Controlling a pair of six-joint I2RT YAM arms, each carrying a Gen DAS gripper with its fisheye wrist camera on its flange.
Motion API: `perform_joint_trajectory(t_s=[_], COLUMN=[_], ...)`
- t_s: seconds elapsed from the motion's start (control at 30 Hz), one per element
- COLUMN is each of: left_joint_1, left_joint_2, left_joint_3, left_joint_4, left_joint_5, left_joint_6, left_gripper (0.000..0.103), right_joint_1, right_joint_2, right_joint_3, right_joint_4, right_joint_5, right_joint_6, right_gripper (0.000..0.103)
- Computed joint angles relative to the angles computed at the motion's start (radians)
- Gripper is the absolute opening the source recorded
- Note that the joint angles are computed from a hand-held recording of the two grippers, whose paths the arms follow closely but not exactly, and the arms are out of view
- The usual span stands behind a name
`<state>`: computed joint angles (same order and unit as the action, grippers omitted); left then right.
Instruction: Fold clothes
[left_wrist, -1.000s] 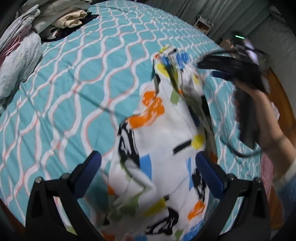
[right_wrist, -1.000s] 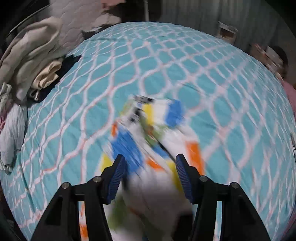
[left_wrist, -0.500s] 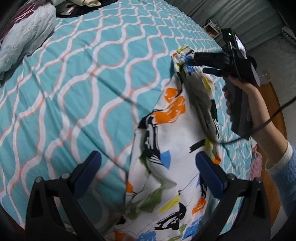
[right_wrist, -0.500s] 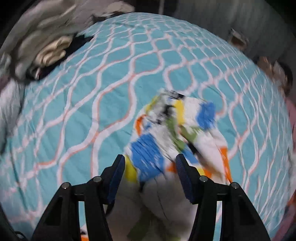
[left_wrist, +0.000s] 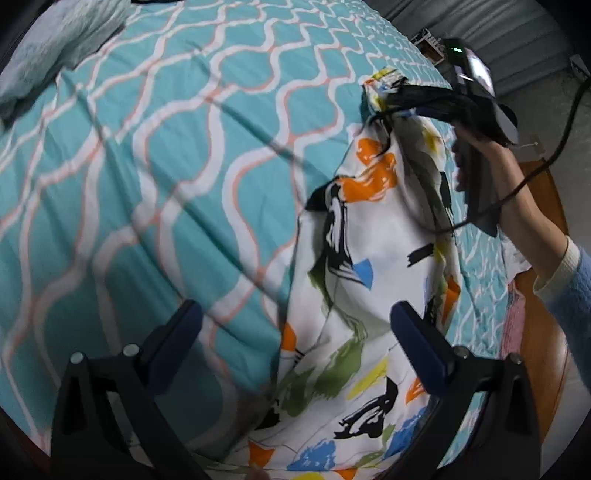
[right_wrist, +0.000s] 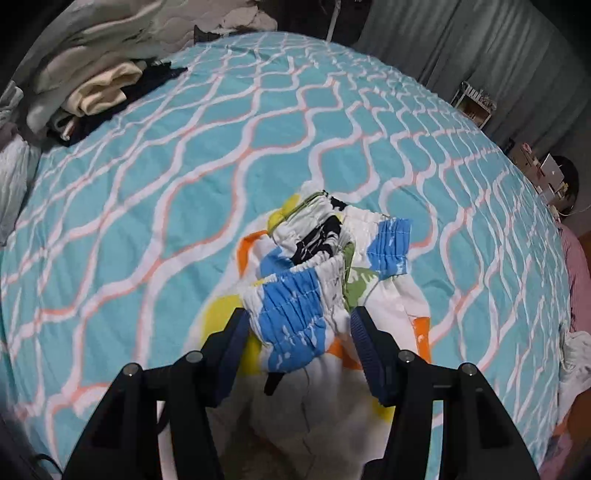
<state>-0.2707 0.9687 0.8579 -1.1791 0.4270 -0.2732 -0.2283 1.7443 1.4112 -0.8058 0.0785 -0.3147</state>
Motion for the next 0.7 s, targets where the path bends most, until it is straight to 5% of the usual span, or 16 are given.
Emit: perform_joint_trajectory(t_s=[0.1,0.23,0.37,0.57,0.7], left_joint_1=[0.001,-0.003,0.003,0.019,0.009], left_joint_2=[-0.003,0.001,0.015,0.02,0.0], left_joint_3=[-0.016,-0.003,0.015,0.019,0.004], left_joint_4=[0.007,0.002,0.004,0.022,0.016], left_joint_5=[0.02,0.029,0.052,0.102,0.102], left_joint_6=[-0.017,-0.017,-0.026,-0.043,-0.052], left_gripper=[0.103,0.103,0.103,0.103,0.103], right_joint_1=[0.01,-0.04,-0.117,-0.241,-0.266], right_joint_2=[0.064,0.063,0.107,0.355,0.524], right_joint_3=[0.064,0.121,0.259,0.667,0.862], right_joint_4=[-0.053,-0.125,-0.261,-0.474,-0.487], right_joint_5=[-0.014,-0.045,-0.092,-0.224,-0.121], right_joint_6=[-0.009,-0.029,-0.032,0.056,0.047], right_gripper=[0.035,0.018,0.014,0.014,0.016])
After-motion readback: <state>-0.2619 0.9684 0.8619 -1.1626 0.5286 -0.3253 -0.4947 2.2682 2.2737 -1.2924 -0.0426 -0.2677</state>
